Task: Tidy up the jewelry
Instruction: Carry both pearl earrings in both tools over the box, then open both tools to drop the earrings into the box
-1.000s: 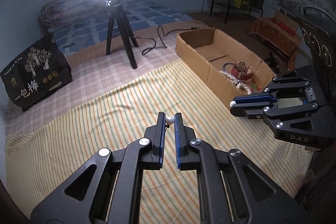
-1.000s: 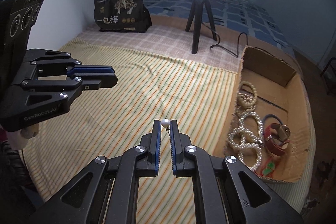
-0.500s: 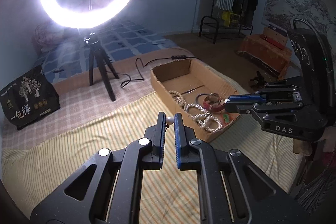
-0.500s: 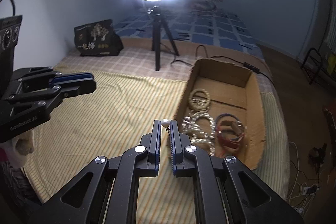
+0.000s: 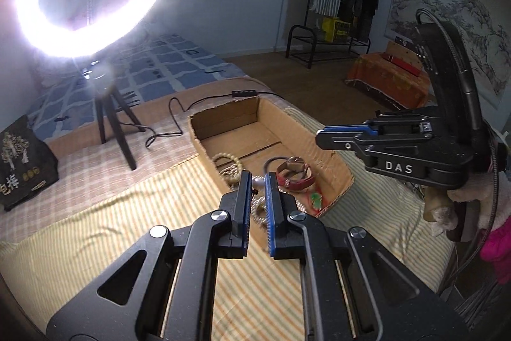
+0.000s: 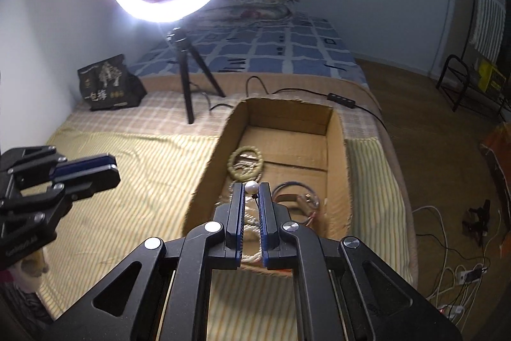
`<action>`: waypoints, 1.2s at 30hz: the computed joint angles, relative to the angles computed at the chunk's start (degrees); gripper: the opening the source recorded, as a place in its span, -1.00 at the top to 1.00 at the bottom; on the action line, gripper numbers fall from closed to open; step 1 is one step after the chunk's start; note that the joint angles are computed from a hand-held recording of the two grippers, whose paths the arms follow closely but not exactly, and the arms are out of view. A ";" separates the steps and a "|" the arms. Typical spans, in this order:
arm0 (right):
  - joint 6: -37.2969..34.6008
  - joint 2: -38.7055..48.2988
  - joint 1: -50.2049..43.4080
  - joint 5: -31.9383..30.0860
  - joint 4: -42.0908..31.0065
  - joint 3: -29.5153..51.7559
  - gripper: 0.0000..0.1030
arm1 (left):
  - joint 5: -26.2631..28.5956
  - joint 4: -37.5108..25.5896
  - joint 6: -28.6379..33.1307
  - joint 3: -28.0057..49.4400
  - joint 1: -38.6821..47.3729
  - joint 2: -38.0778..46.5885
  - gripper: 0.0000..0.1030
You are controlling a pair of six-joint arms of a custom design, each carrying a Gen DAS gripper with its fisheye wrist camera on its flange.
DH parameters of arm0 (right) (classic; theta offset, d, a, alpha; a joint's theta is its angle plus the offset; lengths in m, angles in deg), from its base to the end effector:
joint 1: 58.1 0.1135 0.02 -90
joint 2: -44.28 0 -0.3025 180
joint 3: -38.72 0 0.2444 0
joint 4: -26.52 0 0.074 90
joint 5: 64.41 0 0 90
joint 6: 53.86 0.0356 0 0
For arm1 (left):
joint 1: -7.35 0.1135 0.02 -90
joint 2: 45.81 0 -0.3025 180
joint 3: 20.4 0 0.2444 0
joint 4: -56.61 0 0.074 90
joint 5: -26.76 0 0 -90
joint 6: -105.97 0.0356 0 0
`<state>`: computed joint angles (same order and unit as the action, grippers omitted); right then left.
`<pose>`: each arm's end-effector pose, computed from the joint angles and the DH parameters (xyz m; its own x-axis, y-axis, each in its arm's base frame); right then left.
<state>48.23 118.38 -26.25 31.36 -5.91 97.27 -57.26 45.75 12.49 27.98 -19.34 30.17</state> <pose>0.2107 0.1267 0.2576 -0.7150 -0.1989 -0.6702 -0.3253 0.9432 0.0672 0.2208 -0.1151 0.2257 -0.5862 0.2271 -0.7777 0.4849 0.8673 -0.1122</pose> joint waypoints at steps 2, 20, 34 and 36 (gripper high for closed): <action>-0.85 0.59 -1.61 -0.95 0.79 -0.06 0.87 | -0.45 0.86 -0.55 1.08 -0.76 2.14 0.88; -4.17 11.36 -10.41 -6.86 10.00 0.86 0.87 | -1.79 3.45 -2.10 7.32 -4.18 15.84 0.88; -4.42 14.19 -10.71 -6.83 12.42 1.40 0.87 | -1.30 3.78 -1.97 8.94 -4.31 18.27 0.88; -4.46 14.13 -10.58 -6.35 12.24 1.48 0.87 | -1.52 3.94 -1.84 8.87 -4.59 18.15 0.88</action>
<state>43.77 132.51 -36.84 25.01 6.33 98.75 -58.78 49.69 10.66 36.85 -23.92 48.32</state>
